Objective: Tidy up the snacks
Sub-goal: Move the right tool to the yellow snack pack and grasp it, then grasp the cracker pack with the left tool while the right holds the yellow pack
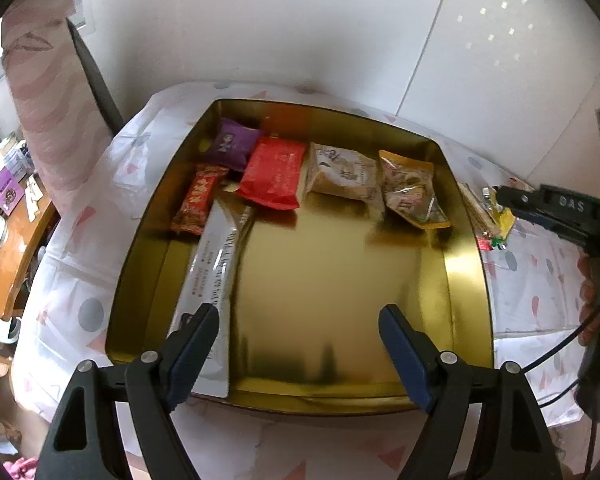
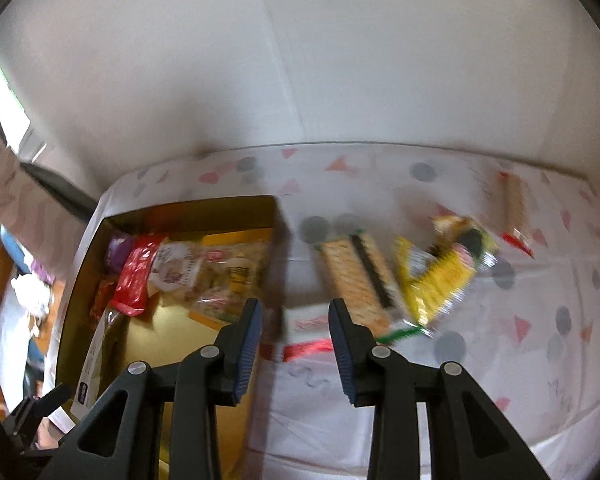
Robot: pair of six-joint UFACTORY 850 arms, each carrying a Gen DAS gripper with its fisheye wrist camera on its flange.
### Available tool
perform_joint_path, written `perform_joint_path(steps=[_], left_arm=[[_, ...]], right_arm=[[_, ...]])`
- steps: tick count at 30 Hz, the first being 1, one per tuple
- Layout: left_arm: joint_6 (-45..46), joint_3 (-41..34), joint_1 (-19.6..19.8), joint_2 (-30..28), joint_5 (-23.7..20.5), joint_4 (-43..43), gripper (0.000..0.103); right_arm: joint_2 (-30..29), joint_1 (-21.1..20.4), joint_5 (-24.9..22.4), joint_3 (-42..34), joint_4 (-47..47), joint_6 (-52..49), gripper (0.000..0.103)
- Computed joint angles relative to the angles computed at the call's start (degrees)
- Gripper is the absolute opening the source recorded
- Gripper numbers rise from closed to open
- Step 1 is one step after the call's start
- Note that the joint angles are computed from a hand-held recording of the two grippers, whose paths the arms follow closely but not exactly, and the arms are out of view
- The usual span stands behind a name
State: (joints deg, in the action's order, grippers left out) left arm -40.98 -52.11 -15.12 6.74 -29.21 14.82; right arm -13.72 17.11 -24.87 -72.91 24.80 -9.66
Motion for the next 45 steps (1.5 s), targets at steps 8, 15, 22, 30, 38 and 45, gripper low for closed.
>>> perform_joint_path(steps=[8, 15, 22, 30, 38, 45], left_arm=[[0.2, -1.0, -2.2, -0.6, 0.2, 0.7, 0.083], [0.1, -2.5, -4.2, -1.7, -1.0, 1.3, 0.083], [-2.4, -3.6, -5.5, -2.1, -2.7, 3.3, 0.086], [-9.0, -2.3, -6.0, 0.1, -5.5, 8.1, 0.087], [-16.0, 0.1, -5.6, 3.0, -8.8, 11.4, 0.088], [-17.3, 0.0, -5.6, 2.8, -9.4, 11.5, 0.088]], right_arm=[[3.7, -5.9, 1.1, 7.0, 0.1, 6.3, 0.035], [4.8, -9.7, -0.2, 10.7, 3.0, 5.8, 0.035], [1.6, -10.6, -2.2, 6.7, 6.2, 3.4, 0.043], [-7.1, -10.2, -5.4, -5.0, 2.2, 10.8, 0.059], [-13.1, -8.8, -7.1, -12.0, -5.0, 19.9, 0.059], [-14.0, -8.7, -3.9, -11.3, -1.5, 11.9, 0.055]])
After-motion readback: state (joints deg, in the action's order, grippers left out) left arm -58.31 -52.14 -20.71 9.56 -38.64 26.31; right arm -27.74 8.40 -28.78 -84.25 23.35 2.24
